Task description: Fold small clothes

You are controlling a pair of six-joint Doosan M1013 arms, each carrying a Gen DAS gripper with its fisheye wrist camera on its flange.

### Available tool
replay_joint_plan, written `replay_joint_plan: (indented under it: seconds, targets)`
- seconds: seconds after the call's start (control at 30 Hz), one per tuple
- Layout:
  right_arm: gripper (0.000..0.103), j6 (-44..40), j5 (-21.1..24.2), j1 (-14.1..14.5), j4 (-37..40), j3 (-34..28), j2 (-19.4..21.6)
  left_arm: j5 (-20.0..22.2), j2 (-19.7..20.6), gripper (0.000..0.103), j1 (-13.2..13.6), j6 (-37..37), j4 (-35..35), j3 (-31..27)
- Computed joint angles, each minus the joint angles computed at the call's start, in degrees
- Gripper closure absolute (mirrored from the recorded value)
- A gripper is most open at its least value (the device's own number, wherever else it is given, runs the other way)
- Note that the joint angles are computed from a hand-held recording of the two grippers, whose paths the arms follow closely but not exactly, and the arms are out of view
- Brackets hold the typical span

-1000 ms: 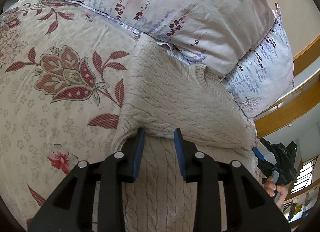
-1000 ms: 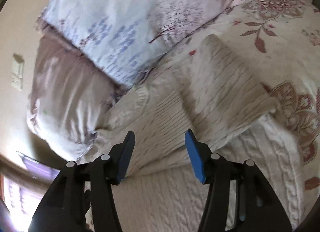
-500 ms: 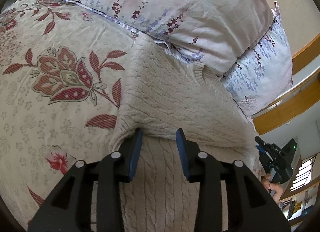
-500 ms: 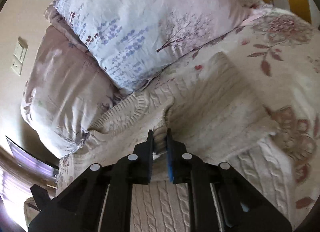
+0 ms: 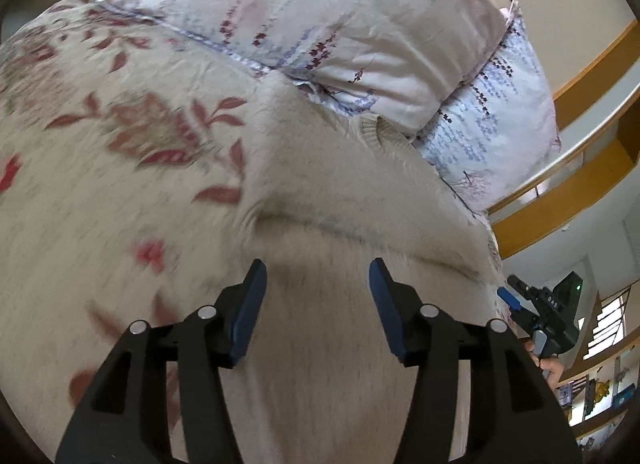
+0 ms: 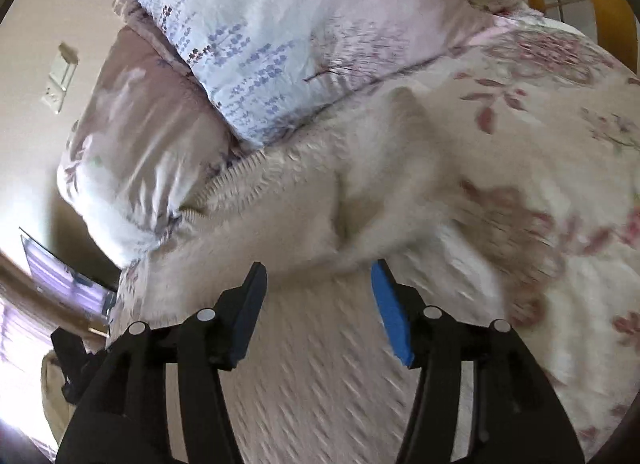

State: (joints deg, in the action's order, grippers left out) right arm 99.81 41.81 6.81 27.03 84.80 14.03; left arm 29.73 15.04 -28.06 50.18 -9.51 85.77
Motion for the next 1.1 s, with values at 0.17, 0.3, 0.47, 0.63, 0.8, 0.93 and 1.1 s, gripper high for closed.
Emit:
replay_joint_plan:
  seconds: [0.17, 0.3, 0.47, 0.63, 0.8, 0.93, 1.1]
  targets:
    - [0.047, -1.3, 2.0, -2.7, 2.1, 6.1, -4.3, -2.9, -3.7, 0.051, -0.6, -0.8, -2.5, 5.8]
    - [0.052, -3.8, 3.5, -3.9, 6.5, 10.2, -6.8, -6.5, -5.8, 0.055, -1.5, 1.8, -8.5, 9.8]
    - [0.056, -2.4, 2.4, -4.1, 6.4, 14.1, -10.0, -9.1, -7.6, 0.058, -3.7, 4.7, -11.6, 12.6]
    - [0.062, -10.4, 3.4, -5.4, 15.5, 17.7, -12.1, -11.6, -8.7, 0.062, -5.3, 11.7, -18.7, 14.7]
    - [0.074, -21.0, 8.8, -5.8, 25.5, 20.3, -13.1, -10.9, -9.0, 0.071, -5.6, 33.0, -40.8, 16.7]
    - [0.082, -24.2, 10.5, -5.2, 26.8, 21.0, -13.6, -9.4, -8.8, 0.078, -6.3, 36.1, -43.1, 16.9]
    - [0.093, -26.4, 7.8, -3.9, 25.8, 20.6, -14.0, -8.8, -8.5, 0.096, -6.6, 34.4, -40.5, 16.5]
